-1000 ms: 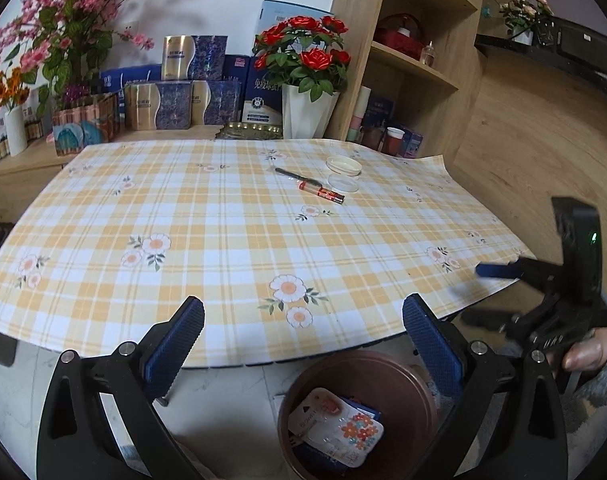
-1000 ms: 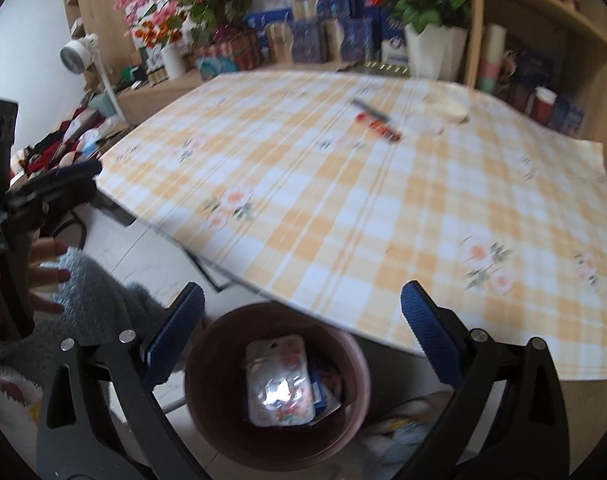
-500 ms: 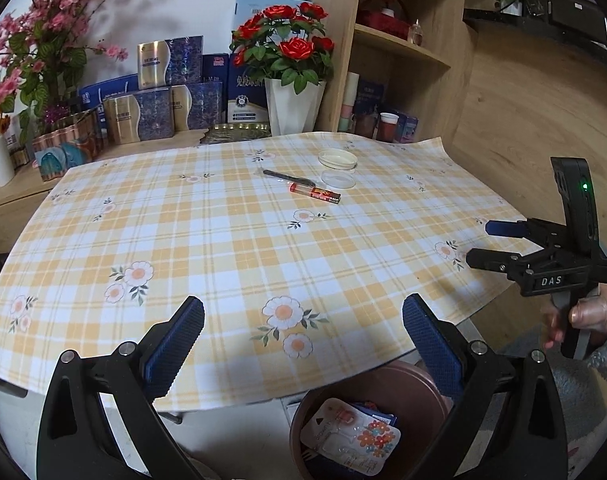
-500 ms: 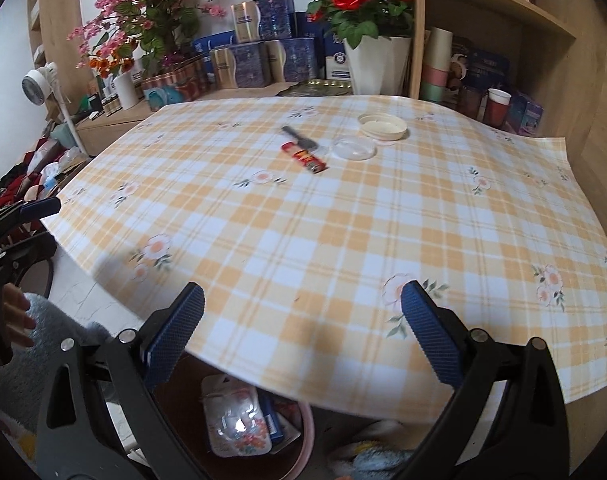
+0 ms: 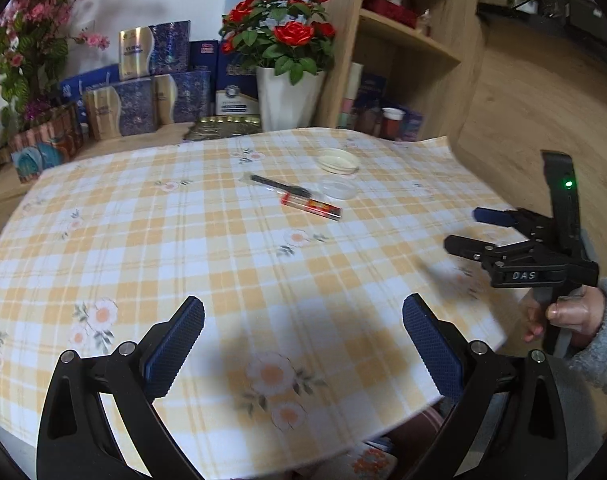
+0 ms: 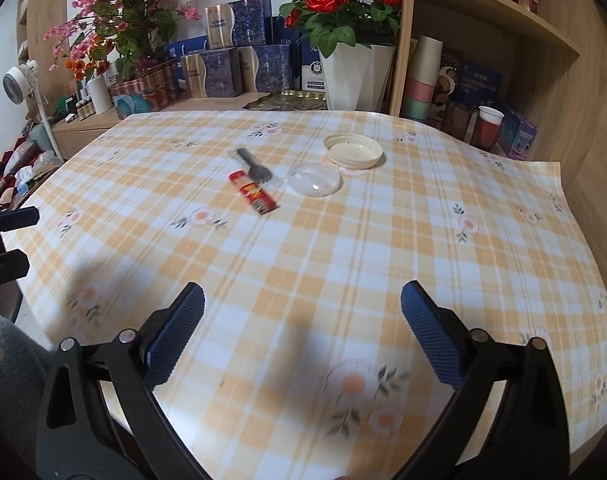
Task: Collect trash
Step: 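Move both tools back over the table toward the red toothpick box, then grasp the red toothpick box with the left tool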
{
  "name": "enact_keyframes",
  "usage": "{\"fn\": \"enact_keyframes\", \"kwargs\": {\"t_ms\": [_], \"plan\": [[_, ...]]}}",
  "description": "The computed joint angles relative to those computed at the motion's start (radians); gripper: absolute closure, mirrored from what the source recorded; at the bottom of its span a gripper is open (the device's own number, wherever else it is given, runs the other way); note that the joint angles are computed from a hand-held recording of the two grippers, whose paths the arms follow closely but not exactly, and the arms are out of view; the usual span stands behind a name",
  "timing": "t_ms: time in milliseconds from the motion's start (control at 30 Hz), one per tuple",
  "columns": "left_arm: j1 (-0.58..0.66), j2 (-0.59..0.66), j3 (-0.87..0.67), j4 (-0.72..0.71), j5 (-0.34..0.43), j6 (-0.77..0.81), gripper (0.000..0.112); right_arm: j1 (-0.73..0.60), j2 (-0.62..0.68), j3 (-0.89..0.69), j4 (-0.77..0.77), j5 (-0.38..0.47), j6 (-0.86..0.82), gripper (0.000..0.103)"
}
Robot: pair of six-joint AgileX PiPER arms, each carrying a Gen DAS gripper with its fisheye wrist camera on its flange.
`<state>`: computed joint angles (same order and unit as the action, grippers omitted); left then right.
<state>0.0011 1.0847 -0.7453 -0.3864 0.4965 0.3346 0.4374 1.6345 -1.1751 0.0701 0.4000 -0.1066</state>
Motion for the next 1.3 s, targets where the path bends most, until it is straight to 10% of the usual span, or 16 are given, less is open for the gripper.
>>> {"fn": "enact_keyframes", "kwargs": {"t_ms": [433,900,1300], "plan": [[-0.008,0.241,-0.145,0.026,-0.046,-0.103,0.015,-0.065,0.218,-0.211,0.04,-0.038,0.065,0.006],[-0.023,0.517,-0.386,-0.132,0.13,-0.068,0.082,-0.081,0.315,-0.312,0.232,-0.031,-0.099,0.007],[-0.086,0.885,-0.848,0.032,0.229,-0.486,0.085,-0.208,0.386,-0.377,0.443,0.086,-0.072,0.013]]}}
